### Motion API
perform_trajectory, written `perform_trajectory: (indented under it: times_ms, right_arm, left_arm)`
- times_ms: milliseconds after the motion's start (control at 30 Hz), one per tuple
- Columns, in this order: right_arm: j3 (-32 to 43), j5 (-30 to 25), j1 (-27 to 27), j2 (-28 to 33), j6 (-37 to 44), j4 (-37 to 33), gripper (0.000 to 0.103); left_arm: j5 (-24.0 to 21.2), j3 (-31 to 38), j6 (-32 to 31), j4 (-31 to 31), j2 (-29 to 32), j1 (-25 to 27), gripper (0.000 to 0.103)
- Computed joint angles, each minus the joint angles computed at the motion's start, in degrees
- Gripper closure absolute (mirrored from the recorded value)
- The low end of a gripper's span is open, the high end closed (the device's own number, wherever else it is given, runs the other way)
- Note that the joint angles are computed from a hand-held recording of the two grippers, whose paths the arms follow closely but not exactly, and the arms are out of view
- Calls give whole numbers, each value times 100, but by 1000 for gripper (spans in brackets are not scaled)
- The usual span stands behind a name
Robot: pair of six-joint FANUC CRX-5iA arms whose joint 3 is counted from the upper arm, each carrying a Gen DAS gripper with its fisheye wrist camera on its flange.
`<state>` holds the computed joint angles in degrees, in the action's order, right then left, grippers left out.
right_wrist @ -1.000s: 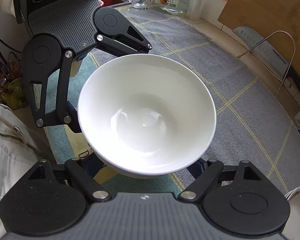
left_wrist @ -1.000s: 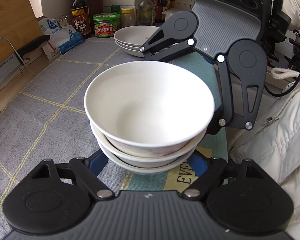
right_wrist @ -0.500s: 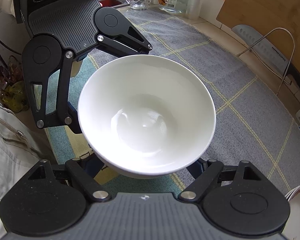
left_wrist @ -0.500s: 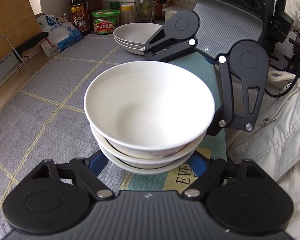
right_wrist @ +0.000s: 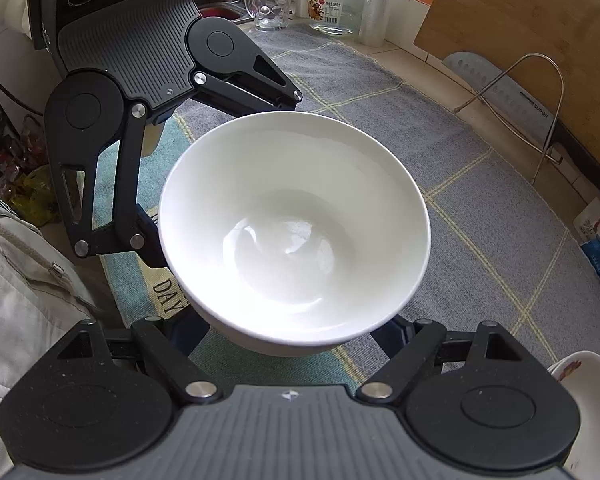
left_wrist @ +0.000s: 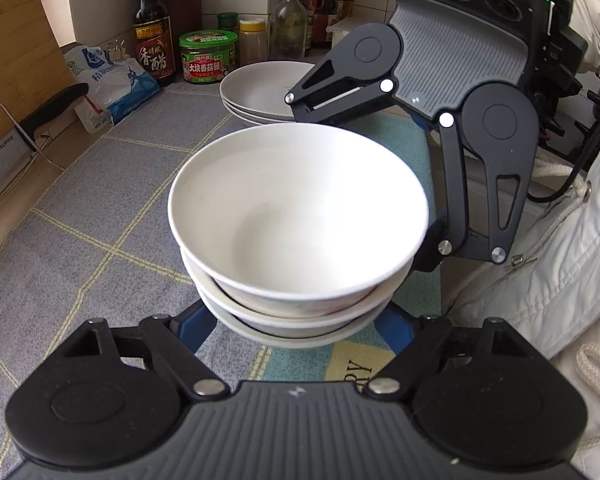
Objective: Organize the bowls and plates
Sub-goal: 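Carry the bowl stack with both grippers onto the plate stack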
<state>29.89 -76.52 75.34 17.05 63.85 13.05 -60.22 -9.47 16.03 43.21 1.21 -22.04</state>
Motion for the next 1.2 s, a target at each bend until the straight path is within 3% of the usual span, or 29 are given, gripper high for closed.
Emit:
perform_trajectory:
  times_ms: [700,1200]
  right_arm:
    - [-1482,-91,-197,-1551,176,326,14]
    - [-2311,-170,-484,-2312,155,722,14]
  left_arm:
    - [585,1389,975,-270,984,-1154,18]
    - [792,2742,1197,-483,2010,-1692,19]
